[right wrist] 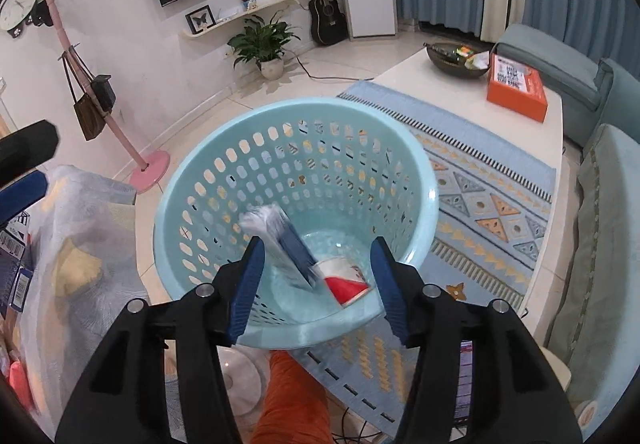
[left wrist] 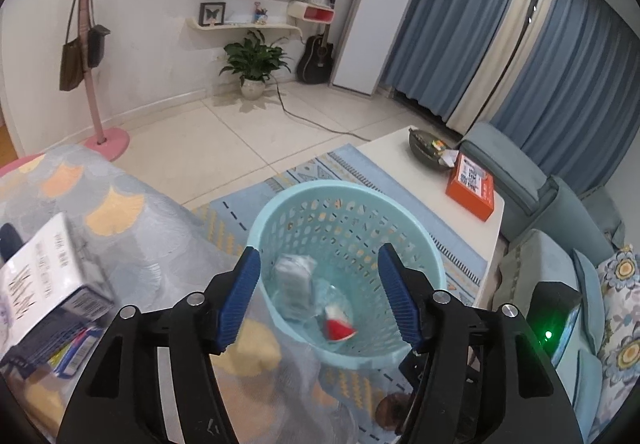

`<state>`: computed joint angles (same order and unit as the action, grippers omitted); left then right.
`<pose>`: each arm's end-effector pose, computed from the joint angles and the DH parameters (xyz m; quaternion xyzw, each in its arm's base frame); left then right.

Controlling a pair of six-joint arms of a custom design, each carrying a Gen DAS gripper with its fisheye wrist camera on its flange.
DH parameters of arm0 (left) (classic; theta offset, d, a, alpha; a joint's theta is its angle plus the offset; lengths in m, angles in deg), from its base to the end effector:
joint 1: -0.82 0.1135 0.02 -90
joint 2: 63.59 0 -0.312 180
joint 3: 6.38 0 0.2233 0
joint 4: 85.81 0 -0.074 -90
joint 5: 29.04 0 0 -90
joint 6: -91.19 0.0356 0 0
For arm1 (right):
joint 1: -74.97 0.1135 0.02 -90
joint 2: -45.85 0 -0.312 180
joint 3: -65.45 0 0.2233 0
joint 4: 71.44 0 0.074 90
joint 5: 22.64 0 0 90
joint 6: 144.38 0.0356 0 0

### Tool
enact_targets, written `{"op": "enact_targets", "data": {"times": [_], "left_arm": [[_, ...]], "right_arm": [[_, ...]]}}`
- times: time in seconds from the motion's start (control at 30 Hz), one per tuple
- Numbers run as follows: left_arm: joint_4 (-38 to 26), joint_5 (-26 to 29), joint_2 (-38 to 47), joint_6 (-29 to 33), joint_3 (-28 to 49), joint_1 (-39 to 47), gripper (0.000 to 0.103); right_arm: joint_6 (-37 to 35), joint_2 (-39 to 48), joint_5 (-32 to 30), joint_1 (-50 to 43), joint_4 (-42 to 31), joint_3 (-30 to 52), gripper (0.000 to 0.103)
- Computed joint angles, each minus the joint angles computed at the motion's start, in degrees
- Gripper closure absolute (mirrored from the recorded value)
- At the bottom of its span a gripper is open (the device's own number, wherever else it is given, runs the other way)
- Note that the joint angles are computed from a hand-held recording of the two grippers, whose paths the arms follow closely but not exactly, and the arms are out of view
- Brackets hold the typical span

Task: Collect trash
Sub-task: 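Carry carton and cup over the blue basket and open both grippers, then grasp the red plastic bag with the left gripper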

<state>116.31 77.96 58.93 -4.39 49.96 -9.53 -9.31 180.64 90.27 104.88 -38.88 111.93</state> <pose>0.3479 -0.0741 0.0972 0.0955 0.9074 -0.1883 0.3634 0.2726 0.1408 0.0234 0.1815 0.9207 0.0251 0.3445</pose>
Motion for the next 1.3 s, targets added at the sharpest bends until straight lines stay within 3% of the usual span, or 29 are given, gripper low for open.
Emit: {"op": "enact_targets", "data": {"times": [0.2,0.4,0.53,0.7,0.83,0.93,1.07,1.23,1.3], "left_arm": [[5.3,3.4,-8.0,0.1,-9.7,4.2,0.04],[9.3,6.3,-22.2,3.4,-22.7,11.5,0.033],[4.2,12.4,-32.2,7.2,-26.6,21.9,0.031],[-5.6,24.2,-40.6,14.8,-27.1,42.8,0.023],[-10.9,30.6,-38.3,20.2,-23.9,58.4,0.018],[-13.0,29.5,-33.0,22.8,-20.6,64.1,0.018],[-17.9,25.0,-23.7,25.6,-14.2,64.2,0.018],[-16.8,22.3,-11.8,20.7,-6.7,63.1,0.018],[-19.3,19.3,-8.5,19.3,-2.4,62.1,0.018]], "right_arm": [[-0.1,-5.2,1.8,2.5,-1.6,-2.0,0.051],[0.8,-13.6,7.0,10.9,-7.8,-1.8,0.051],[1.2,-16.9,10.1,17.2,-12.7,1.2,0.051],[1.0,-16.5,13.2,24.3,-17.2,6.9,0.049],[-0.3,-12.9,12.6,28.1,-17.3,11.5,0.049],[-0.6,-10.2,11.2,29.9,-19.5,15.5,0.049],[-0.8,-7.9,10.5,31.6,-23.2,20.0,0.049],[-1.4,-6.8,11.1,33.5,-27.5,23.7,0.049],[-1.8,-6.5,11.7,33.8,-28.4,24.3,0.049]]}}
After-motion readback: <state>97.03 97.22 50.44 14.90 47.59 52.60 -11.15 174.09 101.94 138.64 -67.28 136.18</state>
